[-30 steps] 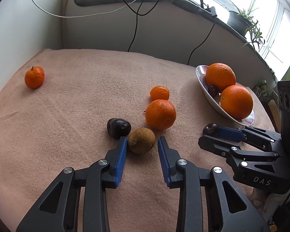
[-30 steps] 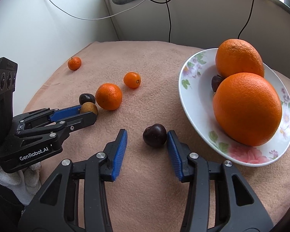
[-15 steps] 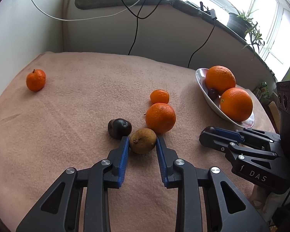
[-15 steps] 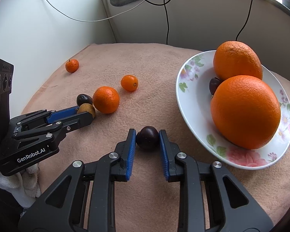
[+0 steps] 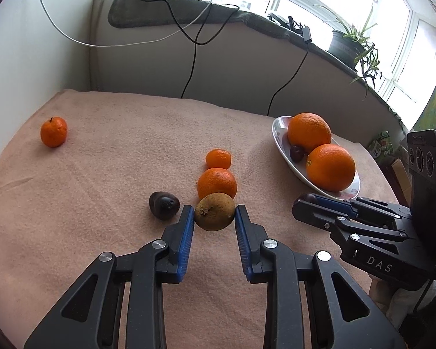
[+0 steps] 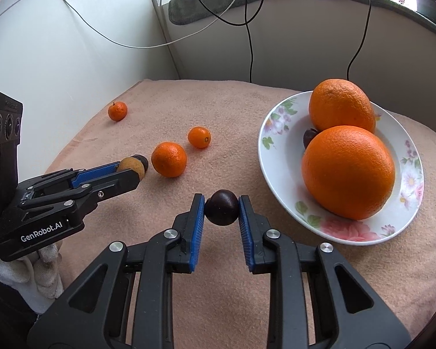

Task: Organize fruits
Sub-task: 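Carry the plum with the right tool while the left tool carries the kiwi to the plate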

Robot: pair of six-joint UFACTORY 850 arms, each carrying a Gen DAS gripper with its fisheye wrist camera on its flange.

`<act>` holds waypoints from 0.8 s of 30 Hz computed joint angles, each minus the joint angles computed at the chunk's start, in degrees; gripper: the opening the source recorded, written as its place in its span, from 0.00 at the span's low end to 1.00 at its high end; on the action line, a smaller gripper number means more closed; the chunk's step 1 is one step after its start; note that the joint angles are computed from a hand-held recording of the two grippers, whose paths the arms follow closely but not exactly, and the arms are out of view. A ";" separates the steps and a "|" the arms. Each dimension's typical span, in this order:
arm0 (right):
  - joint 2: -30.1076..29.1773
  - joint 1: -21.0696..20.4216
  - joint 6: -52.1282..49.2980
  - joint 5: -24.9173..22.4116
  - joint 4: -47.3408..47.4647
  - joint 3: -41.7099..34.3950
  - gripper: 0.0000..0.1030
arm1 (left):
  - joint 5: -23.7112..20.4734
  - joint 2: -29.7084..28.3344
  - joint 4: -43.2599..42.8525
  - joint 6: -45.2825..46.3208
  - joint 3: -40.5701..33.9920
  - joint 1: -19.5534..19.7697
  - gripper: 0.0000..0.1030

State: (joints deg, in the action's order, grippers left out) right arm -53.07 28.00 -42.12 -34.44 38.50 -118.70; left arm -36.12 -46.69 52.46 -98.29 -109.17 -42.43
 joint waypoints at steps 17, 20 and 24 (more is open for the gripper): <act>4.69 -2.42 -4.51 3.63 5.59 5.70 0.24 | -0.25 -2.02 1.52 1.24 -5.17 -0.72 0.26; 5.21 -3.02 -4.69 4.29 6.11 6.25 0.24 | -0.07 -2.83 1.08 2.28 -6.70 -0.70 0.26; 5.60 -3.76 -4.44 5.06 6.57 6.63 0.24 | 0.12 -4.06 0.48 3.74 -8.90 -0.66 0.26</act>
